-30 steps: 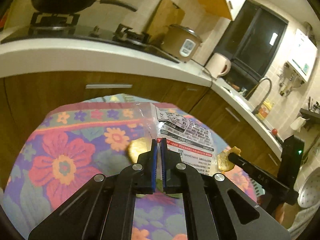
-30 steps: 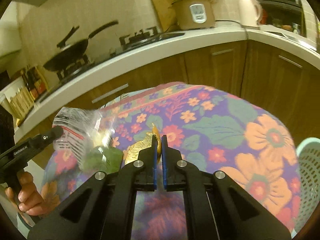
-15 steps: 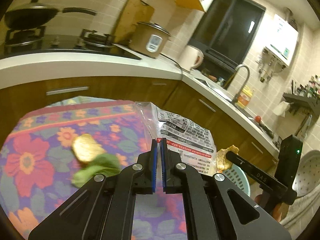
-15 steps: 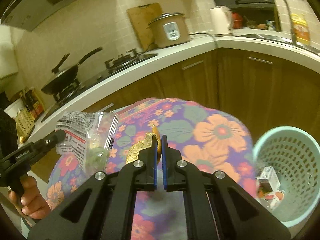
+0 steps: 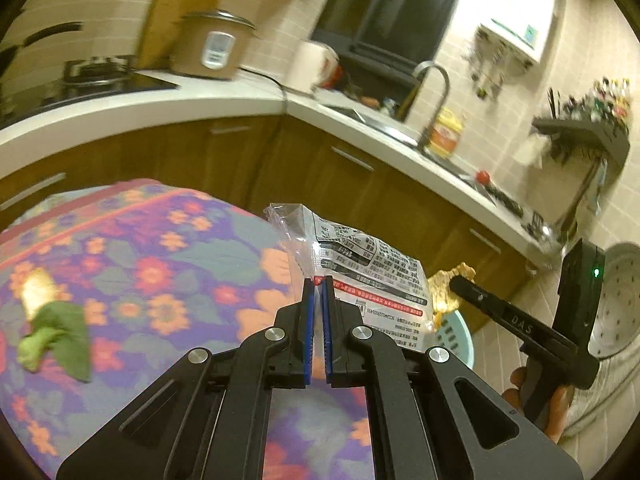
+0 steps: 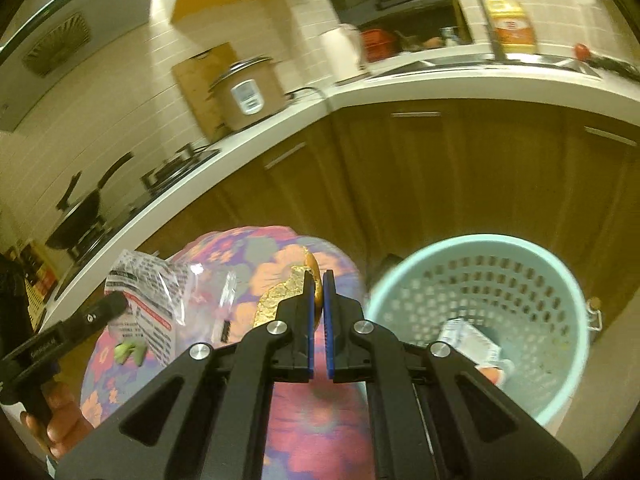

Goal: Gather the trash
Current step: 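Carry bag and peel over the blue basket and open both tools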

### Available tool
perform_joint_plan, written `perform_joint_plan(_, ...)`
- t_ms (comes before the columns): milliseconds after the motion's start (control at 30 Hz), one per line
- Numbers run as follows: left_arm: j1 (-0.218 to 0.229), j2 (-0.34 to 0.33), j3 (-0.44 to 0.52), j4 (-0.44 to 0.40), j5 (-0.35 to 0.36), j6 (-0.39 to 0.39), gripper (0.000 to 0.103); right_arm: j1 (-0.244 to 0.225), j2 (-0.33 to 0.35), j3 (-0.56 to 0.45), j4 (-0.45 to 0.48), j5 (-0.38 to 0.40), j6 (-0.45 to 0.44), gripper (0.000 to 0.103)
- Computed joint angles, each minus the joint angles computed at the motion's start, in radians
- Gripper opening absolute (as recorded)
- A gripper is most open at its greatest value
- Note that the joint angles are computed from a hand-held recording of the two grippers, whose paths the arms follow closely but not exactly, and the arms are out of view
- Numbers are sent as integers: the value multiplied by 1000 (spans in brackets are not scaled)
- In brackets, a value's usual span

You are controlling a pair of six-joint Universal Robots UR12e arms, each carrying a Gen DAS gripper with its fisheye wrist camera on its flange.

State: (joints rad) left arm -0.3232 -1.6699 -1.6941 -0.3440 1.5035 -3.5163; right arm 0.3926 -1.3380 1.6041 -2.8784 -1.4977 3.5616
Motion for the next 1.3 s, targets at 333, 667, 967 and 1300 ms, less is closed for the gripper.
perform_joint_plan(333, -74, -122, 145, -111, 23, 51, 2, -65, -31, 57, 91, -29, 50, 2)
perform_joint_plan(667, -125, -214, 244, -208, 53, 99, 2, -120, -32, 76, 191, 17, 88, 4)
perform_joint_plan(967, -128, -253, 283, -247, 26, 92, 3, -141, -37, 90, 225, 31, 104, 14)
perform_joint_plan(1300, -123, -254, 281, -246, 15, 72, 6, -140, -47, 95, 220, 14, 120, 50)
